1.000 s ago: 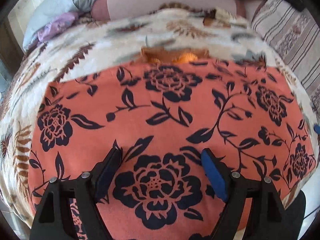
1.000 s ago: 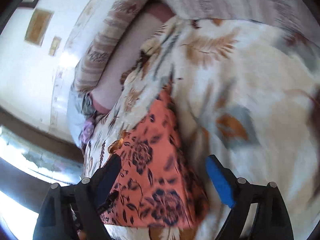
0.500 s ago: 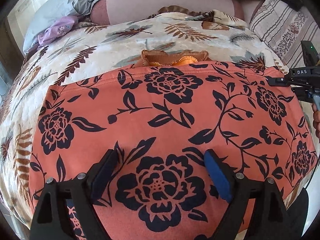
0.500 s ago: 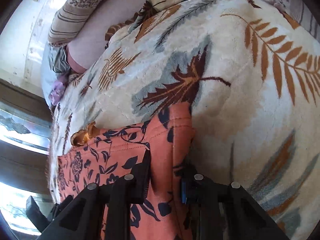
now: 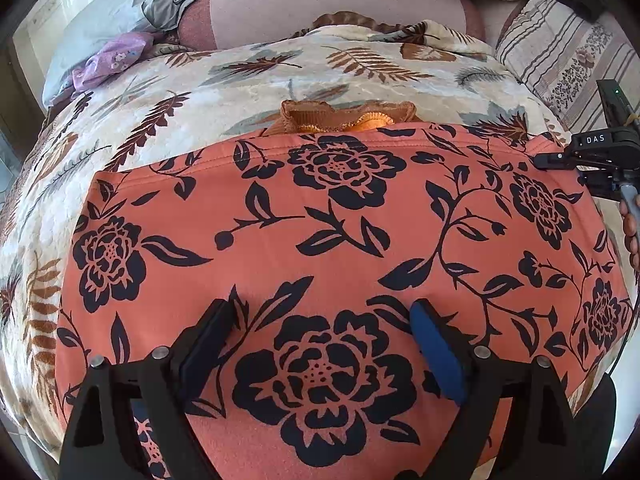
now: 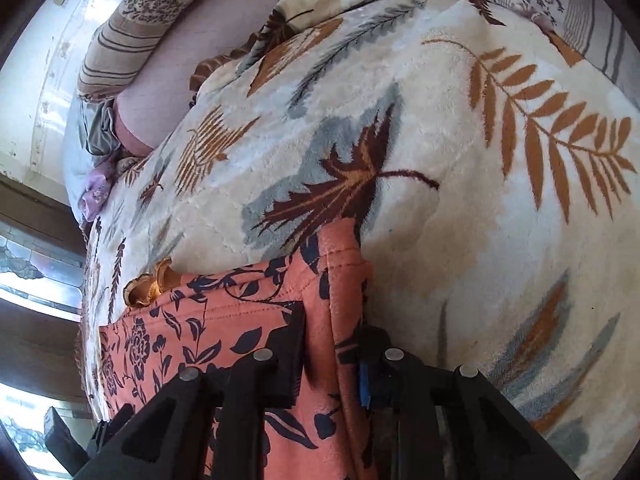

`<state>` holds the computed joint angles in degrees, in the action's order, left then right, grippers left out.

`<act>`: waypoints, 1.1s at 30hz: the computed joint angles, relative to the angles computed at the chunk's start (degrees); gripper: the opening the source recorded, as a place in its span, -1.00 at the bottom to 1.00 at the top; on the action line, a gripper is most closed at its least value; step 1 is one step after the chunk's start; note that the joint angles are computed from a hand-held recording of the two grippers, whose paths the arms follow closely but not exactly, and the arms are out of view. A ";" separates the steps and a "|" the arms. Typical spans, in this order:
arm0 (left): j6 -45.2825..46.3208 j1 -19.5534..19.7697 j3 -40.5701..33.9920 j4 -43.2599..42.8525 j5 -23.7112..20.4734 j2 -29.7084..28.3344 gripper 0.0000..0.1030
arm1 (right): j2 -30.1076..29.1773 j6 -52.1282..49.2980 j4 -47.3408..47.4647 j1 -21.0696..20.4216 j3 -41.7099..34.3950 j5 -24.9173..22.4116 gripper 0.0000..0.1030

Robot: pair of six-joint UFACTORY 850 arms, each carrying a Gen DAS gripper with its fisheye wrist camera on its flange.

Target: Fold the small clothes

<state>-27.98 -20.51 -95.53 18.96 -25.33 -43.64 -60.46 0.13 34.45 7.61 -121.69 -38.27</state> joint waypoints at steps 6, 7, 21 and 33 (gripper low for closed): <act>-0.09 -0.01 -0.03 0.03 -0.04 -0.03 0.76 | 0.66 1.11 -0.78 -0.25 0.71 0.15 -0.41; -0.09 -0.01 0.01 0.08 0.00 -0.01 0.76 | 0.75 1.24 -0.91 -0.28 0.85 0.28 -0.41; -0.39 -0.04 0.15 0.44 0.13 0.05 0.76 | 1.89 1.27 -0.19 -1.11 2.95 2.15 -0.37; -0.32 -0.04 0.23 0.38 0.22 0.09 0.77 | 2.92 5.34 -3.97 -1.44 4.04 3.62 -0.05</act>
<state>-28.30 -20.54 -95.30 19.33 -25.11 -43.55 -57.54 5.47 30.48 6.17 -117.65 -34.64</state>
